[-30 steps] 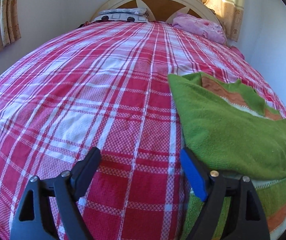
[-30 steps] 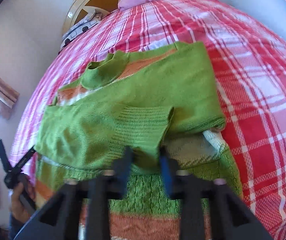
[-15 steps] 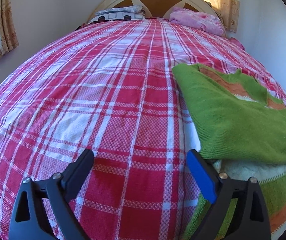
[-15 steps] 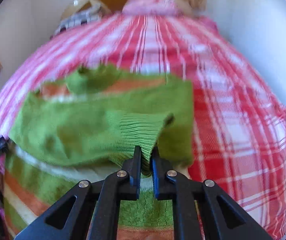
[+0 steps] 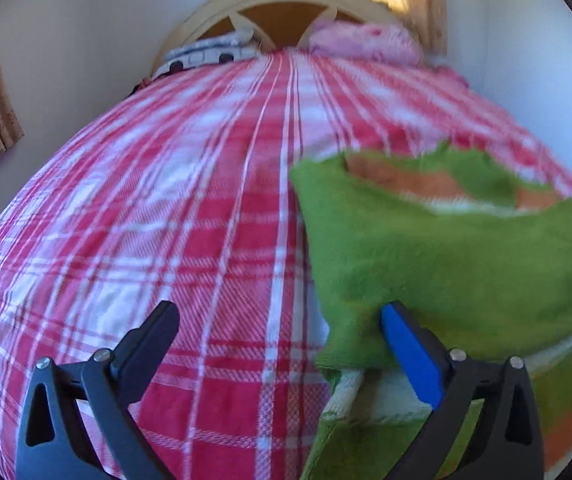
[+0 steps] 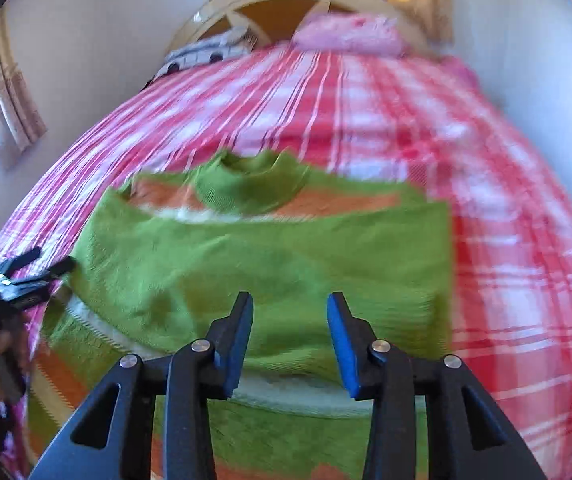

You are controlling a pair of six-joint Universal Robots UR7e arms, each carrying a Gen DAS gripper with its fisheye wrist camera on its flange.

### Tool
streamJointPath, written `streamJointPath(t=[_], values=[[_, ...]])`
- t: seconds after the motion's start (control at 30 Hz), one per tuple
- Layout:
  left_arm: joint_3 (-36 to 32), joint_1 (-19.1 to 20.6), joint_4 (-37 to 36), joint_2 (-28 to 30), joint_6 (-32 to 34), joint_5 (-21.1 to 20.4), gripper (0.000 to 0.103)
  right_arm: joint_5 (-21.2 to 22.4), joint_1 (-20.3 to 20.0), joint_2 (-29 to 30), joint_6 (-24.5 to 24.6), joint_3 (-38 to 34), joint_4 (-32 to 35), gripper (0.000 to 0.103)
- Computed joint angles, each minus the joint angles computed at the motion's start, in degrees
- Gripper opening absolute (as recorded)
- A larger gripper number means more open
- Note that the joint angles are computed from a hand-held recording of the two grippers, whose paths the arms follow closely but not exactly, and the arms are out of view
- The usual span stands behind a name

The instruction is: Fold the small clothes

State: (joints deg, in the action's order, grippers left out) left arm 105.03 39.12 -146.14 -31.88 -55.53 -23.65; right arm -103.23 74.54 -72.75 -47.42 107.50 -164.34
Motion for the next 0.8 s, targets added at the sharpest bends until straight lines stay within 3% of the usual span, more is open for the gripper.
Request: streamJointPath(t=[0.07, 0.13, 0.27, 0.37, 0.47, 0.57, 0.7, 0.77, 0.8], values=[[1.12, -0.08, -3.8, 0.19, 1.07, 0.32, 0.103, -2.05, -1.07, 1.92, 0.27, -0.49, -1.75, 0.04], [1.12, -0.04, -3.89, 0.1, 1.44, -0.02, 0.103, 1.72, -2.78, 1.08, -0.68, 0.06, -1.73, 0.04], [1.37, -0.05, -5.35, 0.53, 1.78, -0.01, 0.103, -4.12, -1.05, 1.38, -6.84, 3.15, -9.7, 0.04], [1.47, -0.34, -5.17, 0.69, 1.23, 0.35, 0.103, -4.23, -1.57, 0.64, -9.99, 4.46, -11.51, 0.042], [1.52, -0.39, -5.37, 0.73, 1.09, 0.32, 0.103, -4.06, -1.46, -0.55, -8.57, 4.16, -10.82, 0.044], [1.59, -0.37, -5.66, 0.66, 1.02, 0.17, 0.103, -0.56, -1.11, -1.02, -7.15, 3.0, -9.67, 0.044], [1.64, -0.37, -6.01, 0.7, 1.17, 0.21, 0.103, -1.6, -0.73, 1.86, 0.63, -3.43, 0.68, 0.044], [1.61, -0.36, -5.88, 0.73, 1.14, 0.3, 0.103, -3.94, -1.04, 3.97, 2.67, -5.64, 2.47, 0.043], [1.58, -0.37, -6.06, 0.82, 1.33, 0.32, 0.103, -2.86, -1.5, 4.21, 2.35, -5.65, 1.21, 0.043]])
